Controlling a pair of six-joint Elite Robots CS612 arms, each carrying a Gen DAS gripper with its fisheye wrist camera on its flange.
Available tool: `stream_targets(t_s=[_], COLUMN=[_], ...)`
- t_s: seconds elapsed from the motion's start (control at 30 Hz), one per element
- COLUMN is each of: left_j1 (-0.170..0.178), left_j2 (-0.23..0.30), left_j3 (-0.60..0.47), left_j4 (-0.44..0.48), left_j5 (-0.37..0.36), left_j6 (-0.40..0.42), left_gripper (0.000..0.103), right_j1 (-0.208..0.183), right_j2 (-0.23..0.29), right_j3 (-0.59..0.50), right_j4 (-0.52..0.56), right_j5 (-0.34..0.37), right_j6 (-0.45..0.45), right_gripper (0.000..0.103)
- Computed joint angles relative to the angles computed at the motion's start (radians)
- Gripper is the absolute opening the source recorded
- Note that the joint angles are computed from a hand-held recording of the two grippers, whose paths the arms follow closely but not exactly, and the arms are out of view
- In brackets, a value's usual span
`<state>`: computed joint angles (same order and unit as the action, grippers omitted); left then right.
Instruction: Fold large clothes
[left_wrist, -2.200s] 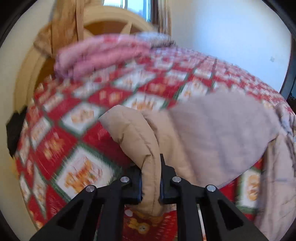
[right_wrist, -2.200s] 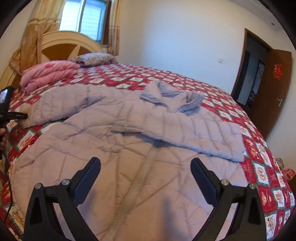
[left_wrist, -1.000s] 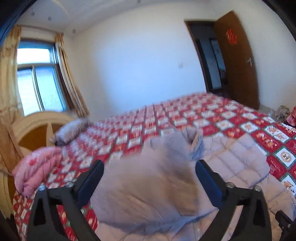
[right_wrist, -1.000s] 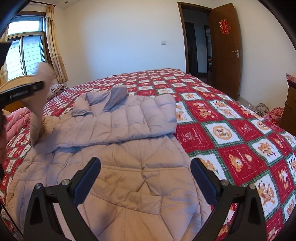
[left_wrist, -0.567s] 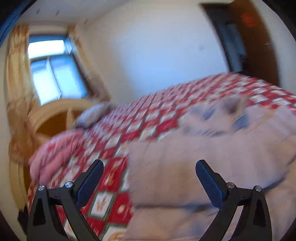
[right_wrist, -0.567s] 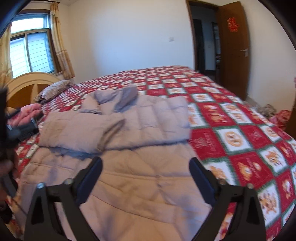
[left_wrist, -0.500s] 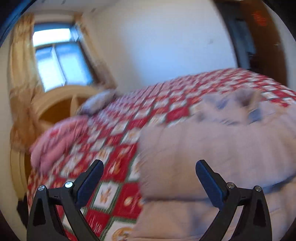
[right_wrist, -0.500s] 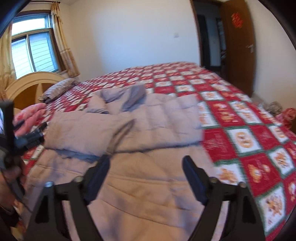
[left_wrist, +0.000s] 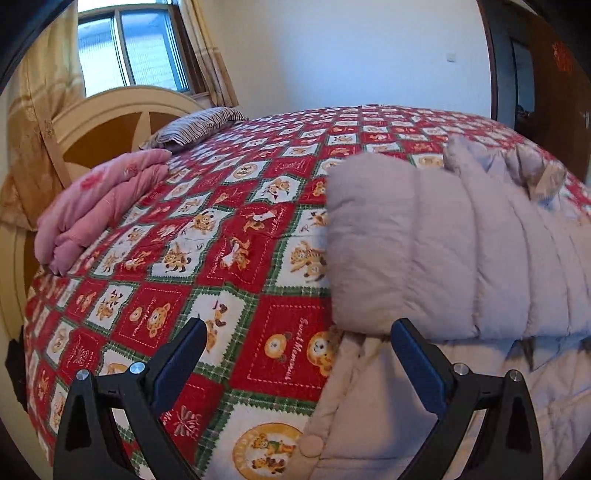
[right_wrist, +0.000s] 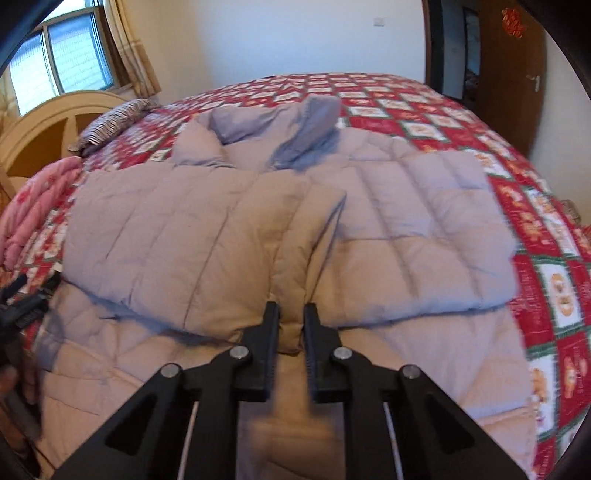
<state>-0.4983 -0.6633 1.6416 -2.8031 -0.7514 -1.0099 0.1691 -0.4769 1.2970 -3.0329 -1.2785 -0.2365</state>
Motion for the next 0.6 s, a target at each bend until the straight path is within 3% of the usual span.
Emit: stream_targets(t_s=[0.07,0.1,0.13,0.17,0.2,0.3,0.37,0.47,0.6], left_j1=[0.012,0.015,0.019,0.025,0.03,0.044,0.054,0.071,0.093], left_j2=[-0.016,-0.023,-0.028,-0.032,-0.033,-0.019,0.0,0.044,0.101], left_j3=[0.01,0.012,0.012,0.008,0.003,-0.039,-0.076,-0.147,-0.246], left_j4=[-0.052,-0.07,-0.09,-0.123,-0.144,-0.184,-0.208,-0.226,-0.101], left_j5=[-0.027,-0.031,-0.034,-0.037,-0.036,-0.013,-0.026,-0.068,-0.133], left_j6=[0.005,0.006,0.011,0.024,0.033,0.057,0.073,0.1,0.079], left_gripper=[0.1,0.1,0.1,0.1,0.1,0.1,0.1,0.1,0.1], right_j1=[-0.003,-0.004,-0.004,-0.006,-0.007,-0.005,-0.004,0.003,0.026], right_j2=[-0.009,-0.015,-0.02,-0.026,-0.029,-0.038,-0.042,-0.021,0.041], right_j3=[0.008,0.014,0.022,0.03,0.033,0.041,0.034,-0.023,-0.128], right_j4=[0.017,0.018,0.0,-0.022,-0.05,-0.139,-0.165,-0.125,-0.045], right_j5=[-0.006,-0.009,-0.024,-0.035,-0.043,-0.072,-0.035,0.052,0.056], right_j6=[-0.025,-0.035,-0.031,-0.021,0.001,0.051,0.07,0.102,0.112], right_gripper=[0.015,0.022,0.031,0.052,0.056,0.051,0.033,0.029,0.029])
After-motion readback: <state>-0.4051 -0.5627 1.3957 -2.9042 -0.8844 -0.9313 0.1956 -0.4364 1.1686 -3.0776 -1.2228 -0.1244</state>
